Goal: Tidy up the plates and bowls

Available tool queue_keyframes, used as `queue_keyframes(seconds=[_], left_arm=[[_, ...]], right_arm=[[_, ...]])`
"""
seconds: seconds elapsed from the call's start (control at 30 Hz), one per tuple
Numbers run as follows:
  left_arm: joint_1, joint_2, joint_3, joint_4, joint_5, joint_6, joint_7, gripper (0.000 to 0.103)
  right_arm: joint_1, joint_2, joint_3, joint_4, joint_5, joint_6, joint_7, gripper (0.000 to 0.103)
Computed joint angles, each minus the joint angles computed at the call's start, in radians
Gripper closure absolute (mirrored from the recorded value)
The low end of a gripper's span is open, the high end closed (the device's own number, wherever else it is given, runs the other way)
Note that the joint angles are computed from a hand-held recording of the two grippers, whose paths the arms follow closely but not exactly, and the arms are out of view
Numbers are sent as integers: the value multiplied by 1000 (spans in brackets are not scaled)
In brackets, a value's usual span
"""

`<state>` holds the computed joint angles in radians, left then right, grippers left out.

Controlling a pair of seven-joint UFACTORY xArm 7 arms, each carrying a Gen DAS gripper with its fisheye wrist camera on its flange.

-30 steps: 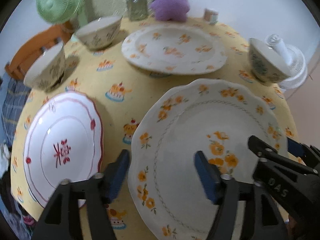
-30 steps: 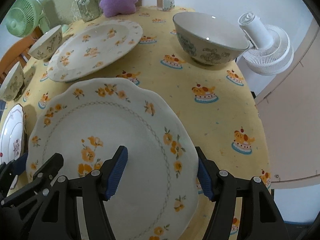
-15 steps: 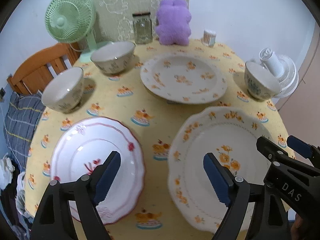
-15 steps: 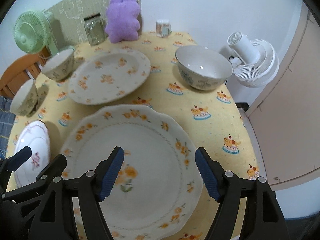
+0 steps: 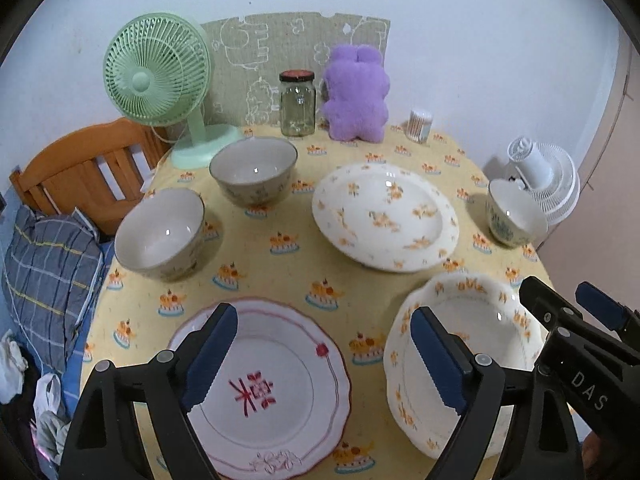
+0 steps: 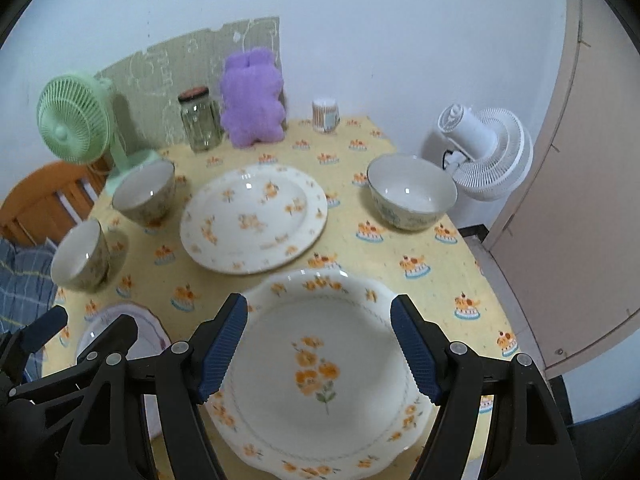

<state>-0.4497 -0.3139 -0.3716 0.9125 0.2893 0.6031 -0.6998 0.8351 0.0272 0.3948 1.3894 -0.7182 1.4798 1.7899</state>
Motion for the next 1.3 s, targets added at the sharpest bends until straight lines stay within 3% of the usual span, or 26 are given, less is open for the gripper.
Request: queue_keyframes(seconds=[0.23,0.43,0.67,0.97,1.3], left_arm=[[27,115,-16,127,98,29,-57,13],[-15,272,13,274,231,96,-173,13],[-108,474,96,449,315,152,-228,14],[-209,685,215,642,286,173,-197,15],[-243,818,272,765,194,197,-110,22]], right_arm=[[-31,-3,-29,26,-22,-23,-82,26],[-128,-43,-68,-59,-5,-198,-165,26],[-231,-23,-112,-110,13,-375,-236,26],[-288,95,-177,-83,25,-521,-324,26],[-291,197,-241,-53,95,-592,-388,26]])
